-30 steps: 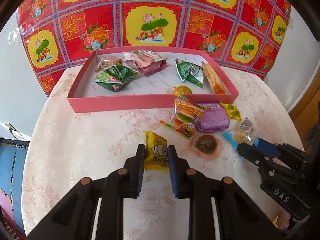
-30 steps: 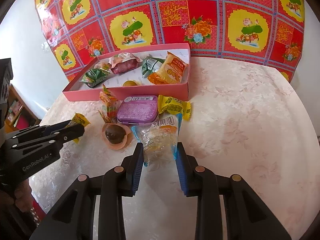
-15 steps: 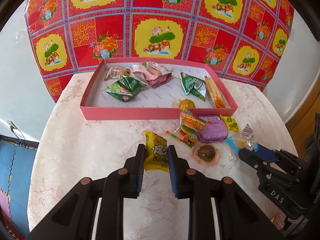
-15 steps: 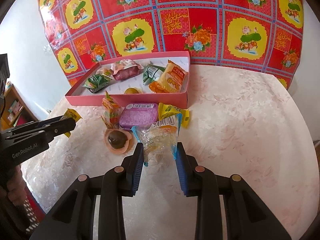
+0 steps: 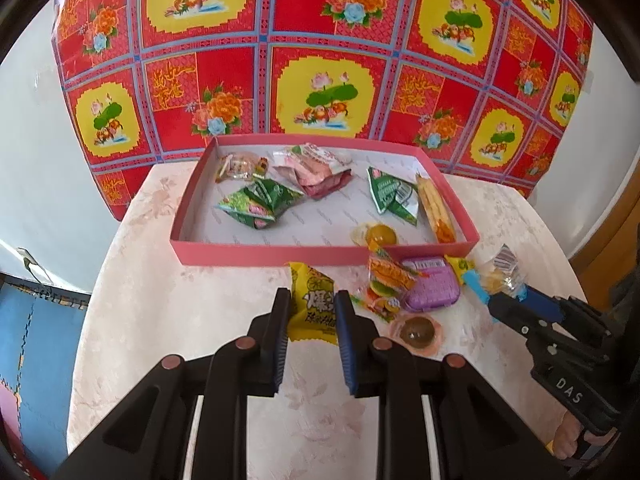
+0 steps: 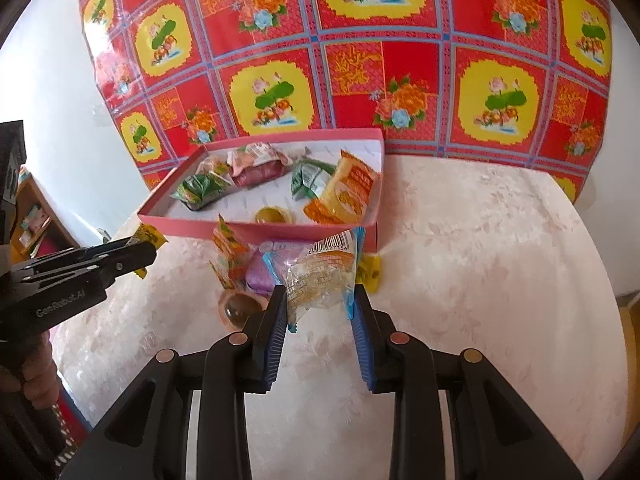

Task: Organize snacks
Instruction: 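Lift and carry the yellow bag and clear bag over the pink box, then open the left tool then the right tool to drop both bags in the box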

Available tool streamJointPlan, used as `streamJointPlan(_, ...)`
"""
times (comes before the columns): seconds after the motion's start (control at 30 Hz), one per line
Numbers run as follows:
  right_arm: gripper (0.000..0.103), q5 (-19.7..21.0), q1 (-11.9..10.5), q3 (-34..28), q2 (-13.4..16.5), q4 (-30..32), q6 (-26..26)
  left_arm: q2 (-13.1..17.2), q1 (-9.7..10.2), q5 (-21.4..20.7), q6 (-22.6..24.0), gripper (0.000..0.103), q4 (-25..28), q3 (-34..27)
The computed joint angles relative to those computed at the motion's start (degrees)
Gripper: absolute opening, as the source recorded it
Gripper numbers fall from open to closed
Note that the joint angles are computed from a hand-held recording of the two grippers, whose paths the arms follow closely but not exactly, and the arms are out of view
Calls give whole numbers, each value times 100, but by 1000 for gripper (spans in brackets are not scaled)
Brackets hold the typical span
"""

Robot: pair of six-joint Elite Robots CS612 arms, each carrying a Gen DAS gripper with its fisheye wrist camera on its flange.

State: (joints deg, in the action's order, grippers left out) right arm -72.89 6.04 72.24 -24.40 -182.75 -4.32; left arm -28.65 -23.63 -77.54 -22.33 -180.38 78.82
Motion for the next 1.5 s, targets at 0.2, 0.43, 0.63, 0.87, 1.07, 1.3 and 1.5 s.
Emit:
streamJointPlan(0.2, 32, 68, 24, -159, 31, -23, 17, 56, 43, 11, 7, 23, -19, -140)
streamJointPlan(0.43, 32, 110, 53, -399, 105, 64, 33, 158, 58, 12, 12, 23, -34, -318)
streamJointPlan(0.63, 32, 90, 69, -714, 218, 211, 32, 280, 92, -8, 21, 23, 51, -597)
streamJointPlan(0.87, 32, 105, 76, -1051, 340, 420, 56, 420, 133, -22, 24, 23, 227, -945)
streamJointPlan(1.07, 32, 110, 91, -1396, 475, 669, 64, 550, 168, -9, -71, 23, 417, -1225)
streamJointPlan(1.3, 32, 101, 95, -1893, 712, 1028, 144, 687, 199, -55, -156, 23, 662, -1457)
streamJointPlan(1.5, 32, 34, 98, -2269, 908, 1262, 250, 815, 217, -25, -133, 23, 781, -1707)
